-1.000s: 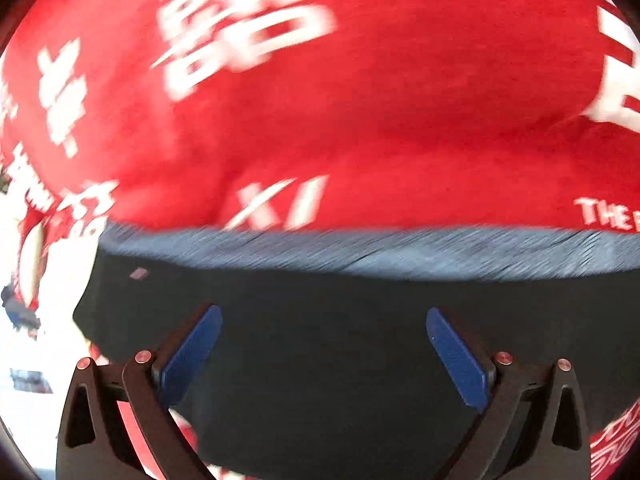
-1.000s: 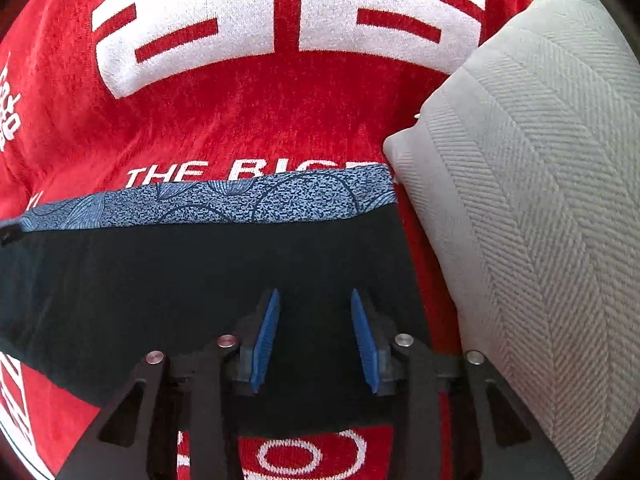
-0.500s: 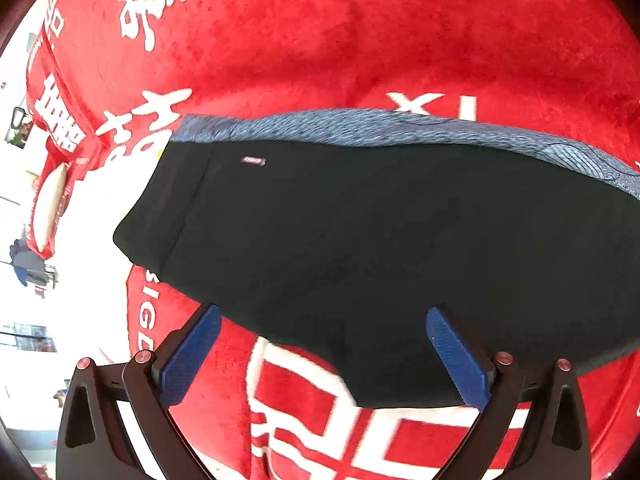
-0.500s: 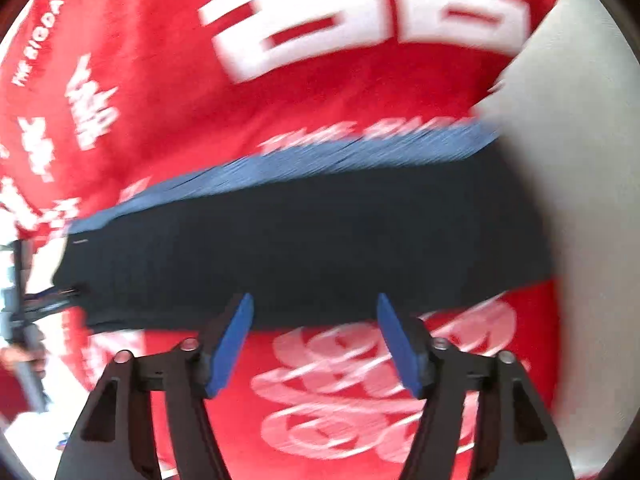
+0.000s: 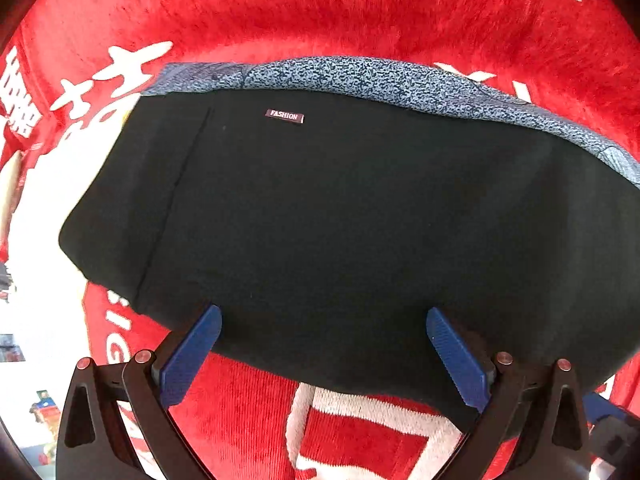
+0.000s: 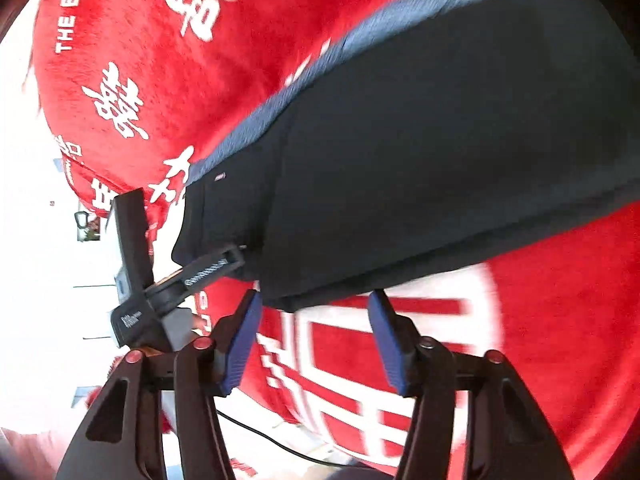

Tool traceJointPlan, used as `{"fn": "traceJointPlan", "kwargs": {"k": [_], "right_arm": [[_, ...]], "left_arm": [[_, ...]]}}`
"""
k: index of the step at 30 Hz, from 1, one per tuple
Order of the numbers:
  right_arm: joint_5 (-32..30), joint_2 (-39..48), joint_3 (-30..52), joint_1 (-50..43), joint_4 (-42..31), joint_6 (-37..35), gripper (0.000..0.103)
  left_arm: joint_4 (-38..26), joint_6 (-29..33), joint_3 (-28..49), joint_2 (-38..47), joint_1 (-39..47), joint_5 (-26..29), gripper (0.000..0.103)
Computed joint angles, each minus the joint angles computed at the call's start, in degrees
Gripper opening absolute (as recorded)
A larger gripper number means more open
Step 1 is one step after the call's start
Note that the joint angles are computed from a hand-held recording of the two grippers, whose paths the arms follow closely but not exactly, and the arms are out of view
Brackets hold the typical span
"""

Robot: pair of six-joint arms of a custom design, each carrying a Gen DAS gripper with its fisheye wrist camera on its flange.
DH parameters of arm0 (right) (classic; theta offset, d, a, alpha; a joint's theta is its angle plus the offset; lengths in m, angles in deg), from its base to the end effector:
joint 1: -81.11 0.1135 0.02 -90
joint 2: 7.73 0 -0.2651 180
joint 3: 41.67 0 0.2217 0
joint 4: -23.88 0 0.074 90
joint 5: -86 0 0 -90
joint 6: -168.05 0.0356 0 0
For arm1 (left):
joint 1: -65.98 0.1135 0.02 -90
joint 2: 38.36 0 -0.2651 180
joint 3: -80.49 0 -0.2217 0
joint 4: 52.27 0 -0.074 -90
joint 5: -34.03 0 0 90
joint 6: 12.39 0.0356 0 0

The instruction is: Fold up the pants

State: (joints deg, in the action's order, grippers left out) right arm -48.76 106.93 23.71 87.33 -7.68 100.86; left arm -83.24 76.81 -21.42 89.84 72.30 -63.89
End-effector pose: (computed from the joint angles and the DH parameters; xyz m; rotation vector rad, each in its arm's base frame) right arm 0.2866 0.0565 0.0884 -0.3185 -2.8366 -1.1945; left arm 0.3404 0.0426 0.0438 -0.2014 2.9784 0.2176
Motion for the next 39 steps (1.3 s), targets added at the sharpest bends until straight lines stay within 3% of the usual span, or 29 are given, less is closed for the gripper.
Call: {"fn": "traceJointPlan", "kwargs": {"k": [6,9,10,11,12,16,20,23,25,27,32,39], "right_arm": [[0.53,0.77,-3.5,3.01,12.0,11.56,0.055],[0.29,0.83,-4.39,2.27,13.16,14.28,0.051],[0.53,1.3,-3.91,2.06,12.61,15.05,0.045],[1.68,1.41,-2.89,1.97,10.66,15.82,0.019],[2.29,1.03,-2.44,1.5,9.56,15.89,0.007],[5.49,-3.32,-2.27,3.19,7.59,16.2,0.005],[7.37,-4.85,-6.83,3.95,7.54,15.73,0.004],[7.55,-3.5,-9.16,3.55,10.5,14.27,0.005],[7.3,-3.92,-8.05,3.13,7.84,11.74,0.007],[7.9,-4.73,-5.16,2.78,0.31,7.36,0.011],[17.45,-10.89,0.62,-0.71,-14.16,-5.27,0.011],[32.25,-4.97,10.9,-2.7,-16.16,-13.74,0.011]], "left_arm": [[3.82,2.45,-1.7,0.24,0.6,1.75,0.103],[3.61,2.56,-1.41,-0.04,0.54,2.7,0.103],[3.38,2.58,-1.28,-0.38,0.3,3.35,0.103],[2.87,2.64,-1.11,-0.95,0.05,3.85,0.103],[2.48,2.8,-1.05,-1.56,-0.35,4.35,0.103],[2.28,4.77,-3.18,-3.45,-3.16,4.5,0.103],[10.9,6.59,-11.31,-5.28,-4.31,2.84,0.103],[10.91,6.09,-11.51,-5.21,-3.76,3.99,0.103],[9.84,6.02,-11.08,-5.48,-3.91,3.95,0.103],[6.45,6.03,-8.93,-5.58,-3.72,3.86,0.103],[2.63,4.38,-4.47,-7.46,-3.82,6.55,0.103],[3.08,3.31,-1.5,-2.86,-10.73,4.99,0.103]]}}
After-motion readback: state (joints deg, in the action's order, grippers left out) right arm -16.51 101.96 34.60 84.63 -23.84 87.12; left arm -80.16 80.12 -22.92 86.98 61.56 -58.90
